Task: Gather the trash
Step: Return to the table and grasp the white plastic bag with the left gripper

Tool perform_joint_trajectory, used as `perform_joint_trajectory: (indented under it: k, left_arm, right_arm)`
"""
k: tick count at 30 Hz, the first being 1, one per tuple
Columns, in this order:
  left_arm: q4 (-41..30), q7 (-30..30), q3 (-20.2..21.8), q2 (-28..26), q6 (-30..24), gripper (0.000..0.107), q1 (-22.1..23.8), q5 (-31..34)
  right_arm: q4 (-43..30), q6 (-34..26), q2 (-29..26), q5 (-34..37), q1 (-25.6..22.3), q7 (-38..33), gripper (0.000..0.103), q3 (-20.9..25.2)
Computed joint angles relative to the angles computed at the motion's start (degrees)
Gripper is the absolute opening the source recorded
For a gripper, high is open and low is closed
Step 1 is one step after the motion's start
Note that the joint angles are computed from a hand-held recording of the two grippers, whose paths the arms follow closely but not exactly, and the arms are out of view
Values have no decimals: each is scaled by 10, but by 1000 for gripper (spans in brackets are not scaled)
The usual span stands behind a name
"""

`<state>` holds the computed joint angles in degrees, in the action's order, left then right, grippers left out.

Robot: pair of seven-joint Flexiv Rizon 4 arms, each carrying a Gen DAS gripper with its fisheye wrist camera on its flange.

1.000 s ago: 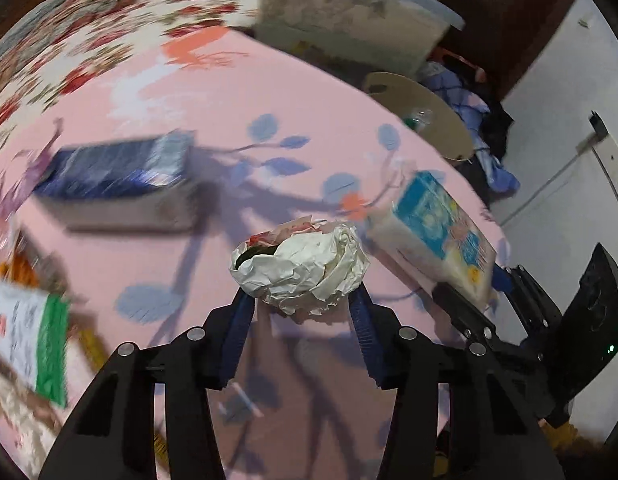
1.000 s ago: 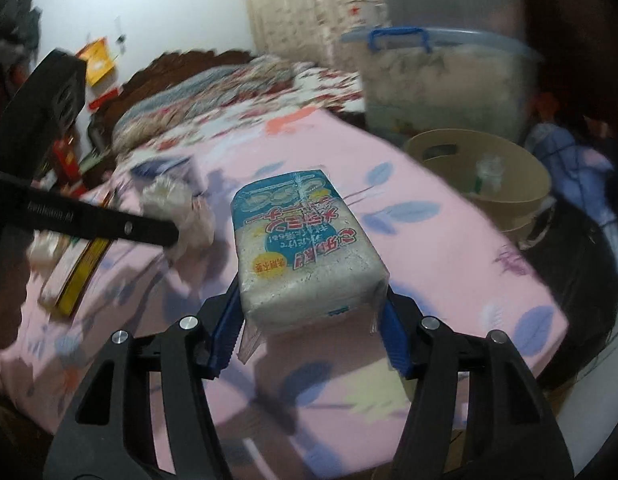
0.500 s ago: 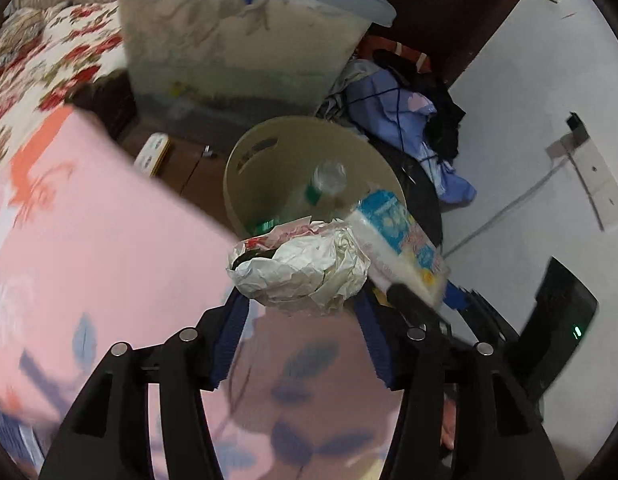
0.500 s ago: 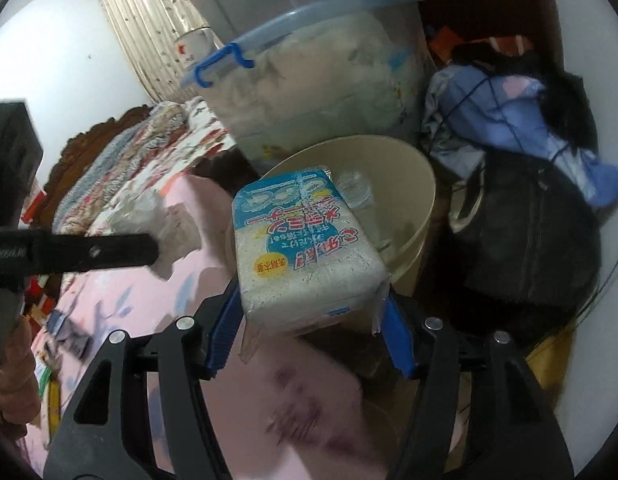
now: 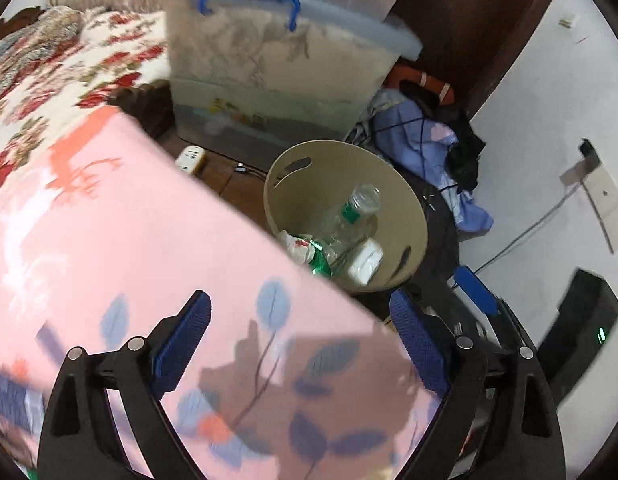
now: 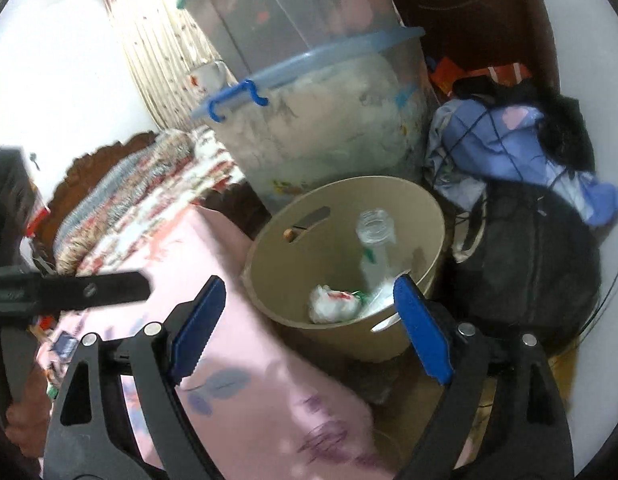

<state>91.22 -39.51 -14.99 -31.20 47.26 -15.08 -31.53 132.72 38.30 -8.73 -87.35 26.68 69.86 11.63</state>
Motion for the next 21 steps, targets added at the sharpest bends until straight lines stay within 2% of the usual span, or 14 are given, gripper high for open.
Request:
perform_joint_trajectory:
  k: [5,10,13,16,21]
  left_arm:
    - [129,100,7,93,14,87,45,-58]
    - [209,204,51,167,-39,87,83,-111]
    - [236,242,84,194,-55,87,99,-133]
    - [254,256,119,209,-61,87,125,-152]
    - [249,238,150,201,-62,87,176,-196]
  right_arm:
    - [-39,8,-28,-29,19,10,82,0]
    - [-110,45,-73,-60,40,-35,78,-9]
    - [-157,68,-105,-66,55,-73,78,-17]
    - [-210,105,-143,-70,70,-106,78,-28]
    - [-315,185,-221,-49,98,-193,76,-52]
